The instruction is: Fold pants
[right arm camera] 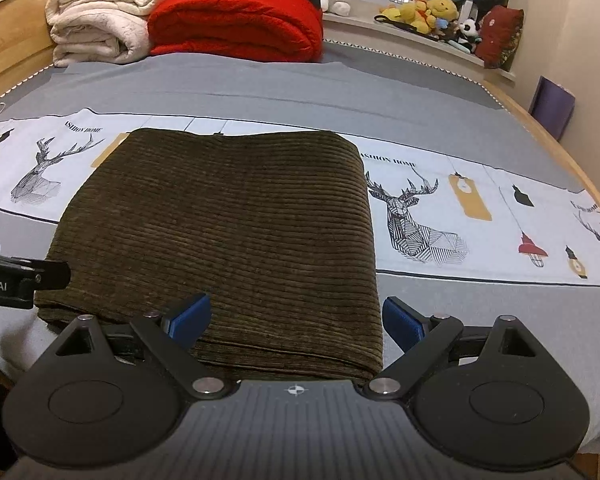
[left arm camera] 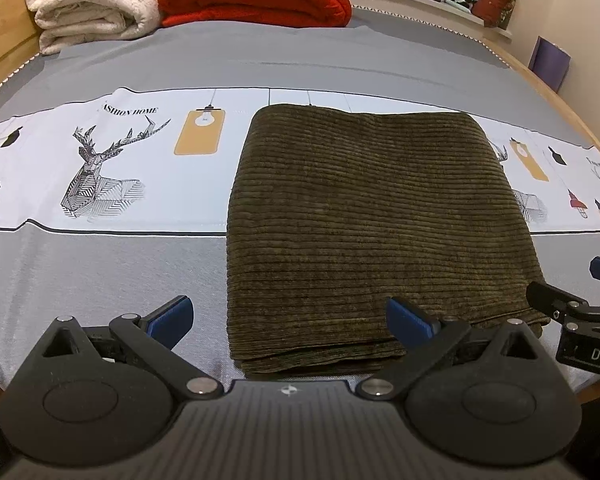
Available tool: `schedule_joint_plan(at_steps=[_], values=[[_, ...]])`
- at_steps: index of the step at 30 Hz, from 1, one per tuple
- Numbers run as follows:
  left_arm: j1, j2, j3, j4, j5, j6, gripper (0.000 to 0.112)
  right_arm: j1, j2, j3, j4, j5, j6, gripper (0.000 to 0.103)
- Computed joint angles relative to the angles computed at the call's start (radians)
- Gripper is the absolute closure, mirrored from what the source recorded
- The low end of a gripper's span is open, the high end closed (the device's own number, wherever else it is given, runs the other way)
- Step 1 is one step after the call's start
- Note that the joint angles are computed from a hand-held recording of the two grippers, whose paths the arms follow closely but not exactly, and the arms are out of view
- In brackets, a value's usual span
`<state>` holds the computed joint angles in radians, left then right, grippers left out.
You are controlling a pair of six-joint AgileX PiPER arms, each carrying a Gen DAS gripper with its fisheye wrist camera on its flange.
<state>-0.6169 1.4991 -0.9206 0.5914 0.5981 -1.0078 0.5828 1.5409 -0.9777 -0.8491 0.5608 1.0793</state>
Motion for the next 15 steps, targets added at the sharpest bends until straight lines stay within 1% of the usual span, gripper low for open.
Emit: schedule_joint_plan(at_steps=[15], values=[[-0.007, 0.002, 0.006, 0.000, -0.015, 0.020, 0.010, 0.003, 0.010, -0.006, 0.013, -0.004, -0.018, 0.010]])
